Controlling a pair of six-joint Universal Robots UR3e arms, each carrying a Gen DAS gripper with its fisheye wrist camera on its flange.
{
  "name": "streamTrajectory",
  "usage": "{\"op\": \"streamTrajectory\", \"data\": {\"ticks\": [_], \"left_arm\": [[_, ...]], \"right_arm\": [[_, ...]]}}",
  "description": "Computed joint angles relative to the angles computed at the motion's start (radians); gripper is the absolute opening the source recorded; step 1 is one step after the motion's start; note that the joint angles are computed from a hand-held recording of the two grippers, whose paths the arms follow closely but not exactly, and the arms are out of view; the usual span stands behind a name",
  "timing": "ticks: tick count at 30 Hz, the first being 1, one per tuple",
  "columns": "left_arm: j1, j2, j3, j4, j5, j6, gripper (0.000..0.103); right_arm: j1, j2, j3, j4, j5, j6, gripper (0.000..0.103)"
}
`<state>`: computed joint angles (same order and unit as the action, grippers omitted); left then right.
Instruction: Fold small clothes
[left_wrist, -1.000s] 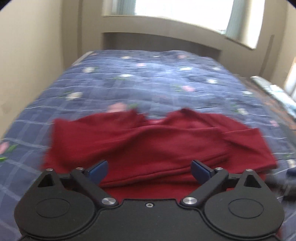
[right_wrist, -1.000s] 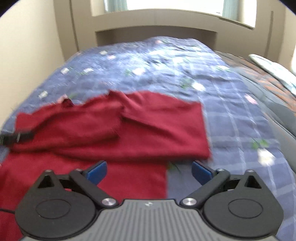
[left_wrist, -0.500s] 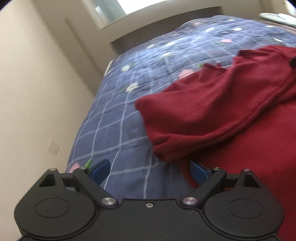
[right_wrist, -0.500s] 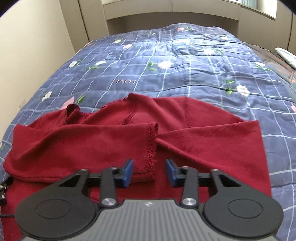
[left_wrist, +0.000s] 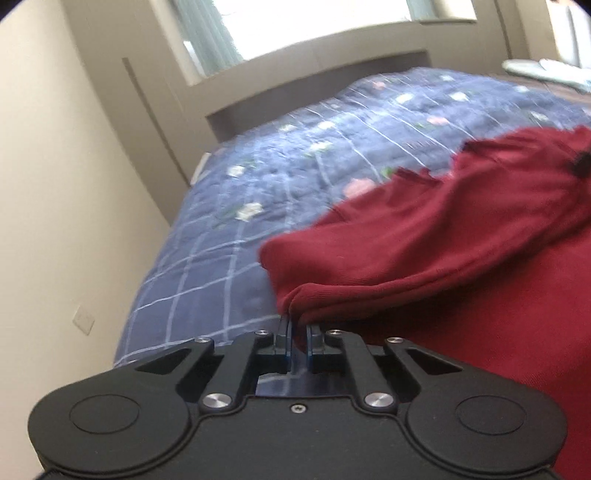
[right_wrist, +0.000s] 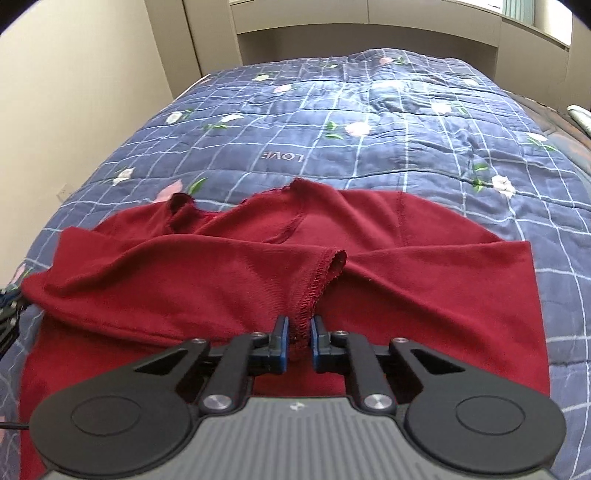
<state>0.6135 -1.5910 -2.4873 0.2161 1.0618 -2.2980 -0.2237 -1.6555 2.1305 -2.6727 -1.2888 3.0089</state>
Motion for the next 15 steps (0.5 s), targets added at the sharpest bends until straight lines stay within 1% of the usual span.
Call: {"op": "streamTrajectory", "data": {"ticks": [2,3,4,6,8,9,11,12,15], "left_arm": [[0.002,0.001,-0.005,0.037,0.017,-0.061,0.006],[0.009,0.018,-0.006,0.02,0.021,-0.094,0.006],[0.015,0.042,0.002,-0.026,0.027,-0.13,0.006],[0.014,0.071,0.058,-0.194,0.064,-0.212,0.006],[0.015,0.045,0.105,-0.289,0.091,-0.283,0.006],[0.021,0.033,0.114,-0.309,0.09,-0.308,0.006],[0.029,0.027,0.138,-0.348,0.079,-0.346,0.006],[0.029,0.03,0.164,-0.393,0.076,-0.36,0.006],[0.059,0.042,0.2,-0.49,0.038,-0.349,0.006]], "right_arm": [[0.004,-0.024,0.012,0.014,0.012,-0.002,0.014],[0.013,-0.029,0.016,0.013,0.006,-0.005,0.013],[0.022,-0.027,0.018,0.008,-0.001,-0.008,0.013],[0.037,-0.009,0.018,0.004,-0.016,-0.01,0.013],[0.045,0.007,0.021,-0.001,-0.024,0.0,0.012],[0.048,0.011,0.023,-0.003,-0.029,0.003,0.012],[0.047,0.006,0.038,-0.015,-0.028,0.002,0.012],[0.046,0.002,0.044,-0.017,-0.027,0.001,0.012],[0.033,-0.009,0.065,-0.02,-0.013,0.002,0.012]]}}
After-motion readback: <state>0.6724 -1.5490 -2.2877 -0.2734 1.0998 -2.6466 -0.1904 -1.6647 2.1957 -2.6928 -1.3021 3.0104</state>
